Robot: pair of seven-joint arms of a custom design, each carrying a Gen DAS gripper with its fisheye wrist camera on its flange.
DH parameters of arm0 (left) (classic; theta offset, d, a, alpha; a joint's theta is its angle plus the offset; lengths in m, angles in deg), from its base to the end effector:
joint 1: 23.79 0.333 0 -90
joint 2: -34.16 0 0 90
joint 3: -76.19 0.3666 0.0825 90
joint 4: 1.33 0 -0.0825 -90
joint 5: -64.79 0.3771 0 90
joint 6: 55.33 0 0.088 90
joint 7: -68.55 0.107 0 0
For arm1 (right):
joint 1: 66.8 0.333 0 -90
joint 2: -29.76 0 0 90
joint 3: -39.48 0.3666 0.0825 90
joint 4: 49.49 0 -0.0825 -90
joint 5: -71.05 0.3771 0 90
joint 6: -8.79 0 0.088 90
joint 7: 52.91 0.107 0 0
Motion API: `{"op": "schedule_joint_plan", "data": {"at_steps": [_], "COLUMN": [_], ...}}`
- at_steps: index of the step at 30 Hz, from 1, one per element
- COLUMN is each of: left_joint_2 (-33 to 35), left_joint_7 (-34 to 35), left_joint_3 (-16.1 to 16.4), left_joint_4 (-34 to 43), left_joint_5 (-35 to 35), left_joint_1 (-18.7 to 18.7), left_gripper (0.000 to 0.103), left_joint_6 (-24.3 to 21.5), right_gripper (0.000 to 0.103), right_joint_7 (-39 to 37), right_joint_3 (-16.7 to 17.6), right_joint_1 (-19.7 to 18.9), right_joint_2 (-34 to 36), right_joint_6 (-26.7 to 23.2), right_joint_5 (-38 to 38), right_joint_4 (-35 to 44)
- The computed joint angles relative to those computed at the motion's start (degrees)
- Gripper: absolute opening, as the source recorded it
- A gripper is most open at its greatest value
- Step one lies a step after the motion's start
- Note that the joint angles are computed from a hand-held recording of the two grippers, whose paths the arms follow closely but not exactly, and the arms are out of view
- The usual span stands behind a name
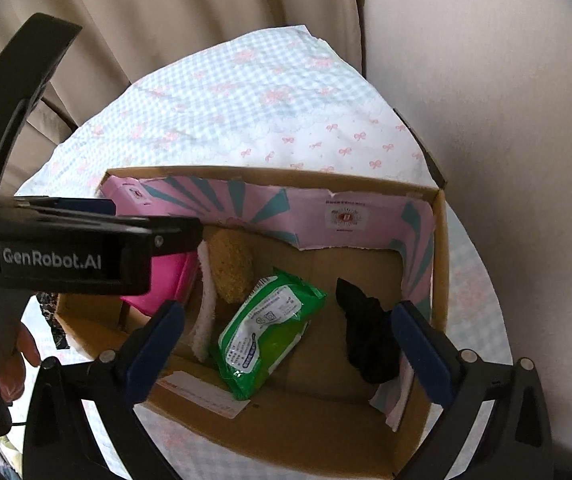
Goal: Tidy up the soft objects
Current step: 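Carry the plush toy and sock into the box and release both, then lift both tools out of the box and move back toward the bed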
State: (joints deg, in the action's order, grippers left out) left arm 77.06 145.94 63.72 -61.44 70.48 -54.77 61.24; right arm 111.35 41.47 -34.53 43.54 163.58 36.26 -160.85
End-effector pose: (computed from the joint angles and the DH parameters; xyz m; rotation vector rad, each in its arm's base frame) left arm 0.6314 -0.5002 0.4651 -1.5801 2.6519 -0.3940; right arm 0.5266 0.3801 0.4656 -1.6053 1.9940 -0.3950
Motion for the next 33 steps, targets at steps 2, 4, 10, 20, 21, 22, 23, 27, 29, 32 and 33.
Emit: {"op": "schedule_joint_plan", "data": {"at_steps": [2, 4, 10, 20, 21, 22, 23, 27, 29, 32, 33], "left_joint_2": [-0.91, -2.25, -8.03, -23.36, -25.1, -26.92, -28.74, -36.54, -40.1, -45.77, -47.81], "left_joint_7": [-0.05, -0.04, 0.3, 0.12, -0.05, -0.14, -0.14, 0.93, 1.37, 2.51, 3.32], "left_joint_3": [-0.14, -0.27, -0.85, -2.27, -2.35, -2.39, -2.47, -2.76, -2.73, -2.34, -2.05], "left_joint_4": [-0.81, -2.09, -8.03, -22.79, -24.11, -25.53, -26.97, -32.82, -35.28, -39.3, -40.78], "left_joint_5": [-0.16, -0.21, -0.44, -1.91, -2.06, -2.12, -2.21, -3.68, -4.22, -5.16, -5.67], "left_joint_1": [0.13, 0.31, 1.6, 5.47, 5.88, 6.31, 6.75, 8.99, 9.96, 11.52, 12.06], "left_gripper": [0.103, 0.103, 0.103, 0.103, 0.103, 0.103, 0.103, 0.103, 0.103, 0.103, 0.103], "left_joint_6": [0.53, 1.19, 4.32, 12.27, 12.79, 13.26, 13.84, 16.56, 17.91, 19.93, 20.65], "right_gripper": [0.103, 0.103, 0.103, 0.103, 0.103, 0.103, 0.103, 0.103, 0.103, 0.103, 0.103], "right_joint_7": [-0.5, -0.16, 3.58, 12.1, 12.48, 12.83, 12.97, 15.36, 16.61, 19.07, 20.19], "right_joint_3": [0.24, 0.25, 1.06, 5.46, 6.01, 6.58, 7.11, 9.34, 10.29, 11.81, 12.32], "right_joint_1": [0.05, 0.23, 1.12, 2.34, 2.46, 2.63, 2.76, 4.18, 4.97, 6.81, 7.6], "right_joint_2": [-0.41, -1.0, -3.4, -8.4, -8.79, -9.21, -9.6, -10.91, -11.21, -11.14, -11.02], "right_joint_6": [-0.62, -1.02, -4.08, -14.03, -15.14, -16.39, -17.56, -23.6, -26.3, -31.04, -32.64], "right_joint_5": [0.29, -0.21, -3.24, -10.42, -10.48, -10.39, -10.02, -11.07, -11.97, -13.91, -14.88], "right_joint_4": [0.23, 0.33, 1.06, 4.0, 4.55, 5.15, 5.67, 8.5, 9.87, 12.51, 13.49]}}
